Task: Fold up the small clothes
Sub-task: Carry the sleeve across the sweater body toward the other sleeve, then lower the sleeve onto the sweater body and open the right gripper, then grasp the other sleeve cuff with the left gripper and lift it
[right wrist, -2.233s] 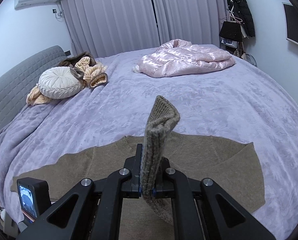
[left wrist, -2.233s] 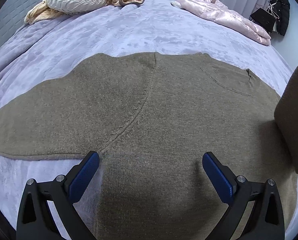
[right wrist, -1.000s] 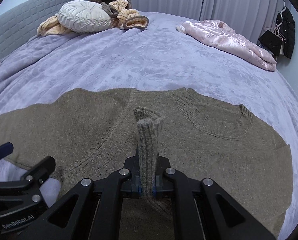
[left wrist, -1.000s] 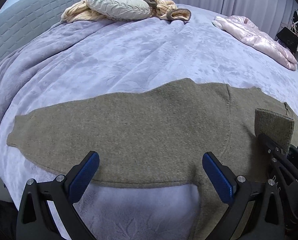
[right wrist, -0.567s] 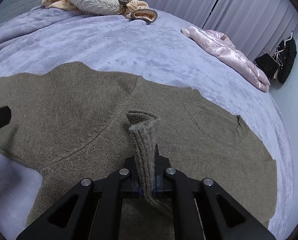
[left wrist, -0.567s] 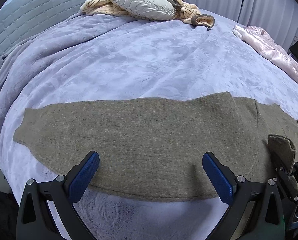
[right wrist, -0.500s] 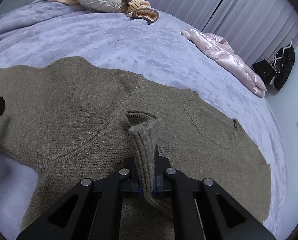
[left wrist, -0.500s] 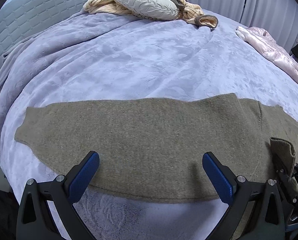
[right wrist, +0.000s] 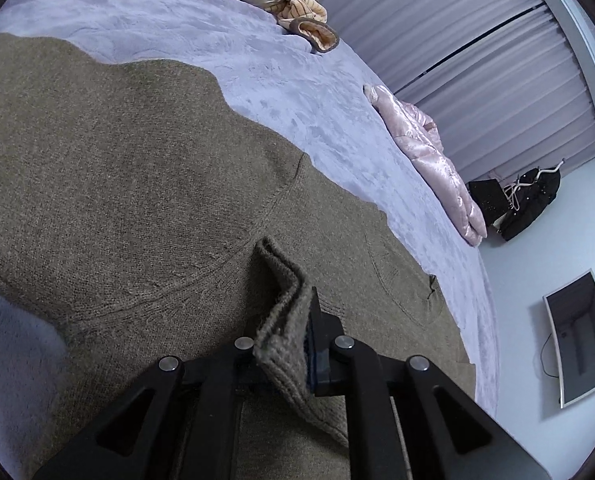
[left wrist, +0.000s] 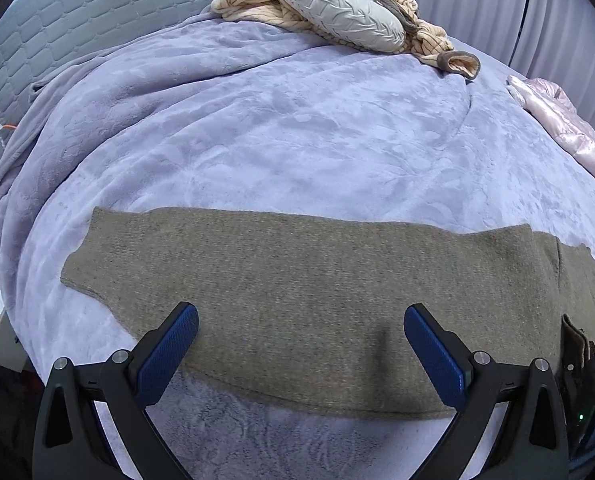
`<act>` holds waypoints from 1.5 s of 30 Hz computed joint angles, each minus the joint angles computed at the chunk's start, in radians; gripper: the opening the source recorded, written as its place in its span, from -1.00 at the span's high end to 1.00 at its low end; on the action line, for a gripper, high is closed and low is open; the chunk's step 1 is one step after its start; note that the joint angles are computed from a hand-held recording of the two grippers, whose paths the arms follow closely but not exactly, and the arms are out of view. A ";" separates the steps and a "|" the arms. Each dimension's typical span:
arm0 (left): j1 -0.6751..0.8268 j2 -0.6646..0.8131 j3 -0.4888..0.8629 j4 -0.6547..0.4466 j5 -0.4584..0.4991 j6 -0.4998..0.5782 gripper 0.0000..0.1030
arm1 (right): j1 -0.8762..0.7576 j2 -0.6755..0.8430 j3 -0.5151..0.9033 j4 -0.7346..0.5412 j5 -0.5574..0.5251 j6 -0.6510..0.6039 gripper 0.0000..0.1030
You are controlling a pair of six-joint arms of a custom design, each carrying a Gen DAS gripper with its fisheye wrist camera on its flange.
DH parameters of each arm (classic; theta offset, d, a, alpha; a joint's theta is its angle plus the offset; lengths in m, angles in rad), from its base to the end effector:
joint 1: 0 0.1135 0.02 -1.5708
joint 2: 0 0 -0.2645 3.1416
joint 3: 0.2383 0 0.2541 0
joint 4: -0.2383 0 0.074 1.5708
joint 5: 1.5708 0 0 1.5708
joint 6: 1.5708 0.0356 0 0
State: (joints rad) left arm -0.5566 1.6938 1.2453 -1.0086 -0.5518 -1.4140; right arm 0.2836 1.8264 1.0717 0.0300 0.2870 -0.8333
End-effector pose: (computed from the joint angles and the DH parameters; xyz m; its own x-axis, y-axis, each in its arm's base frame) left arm 0.2754 -0.1494 0.2193 -0.5262 -0.6632 -0.5322 -0.7708 0.6363 -0.0307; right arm 0.3761 0.0991 0.1723 -0.3799 -0.8501 -0.3646 -0.5147 0.5218 -0.6803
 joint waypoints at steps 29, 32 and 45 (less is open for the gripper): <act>0.042 -0.173 -0.195 -0.005 0.030 -0.081 -1.00 | -0.173 0.089 0.365 -0.686 -0.539 0.450 -0.68; 0.041 -0.194 -0.210 -0.021 0.027 -0.093 -1.00 | -0.137 0.056 0.320 -0.688 -0.581 0.433 -0.72; 0.389 -1.010 -0.851 0.326 0.208 -0.033 -1.00 | -0.138 -0.144 0.188 -0.651 -0.684 0.289 -0.72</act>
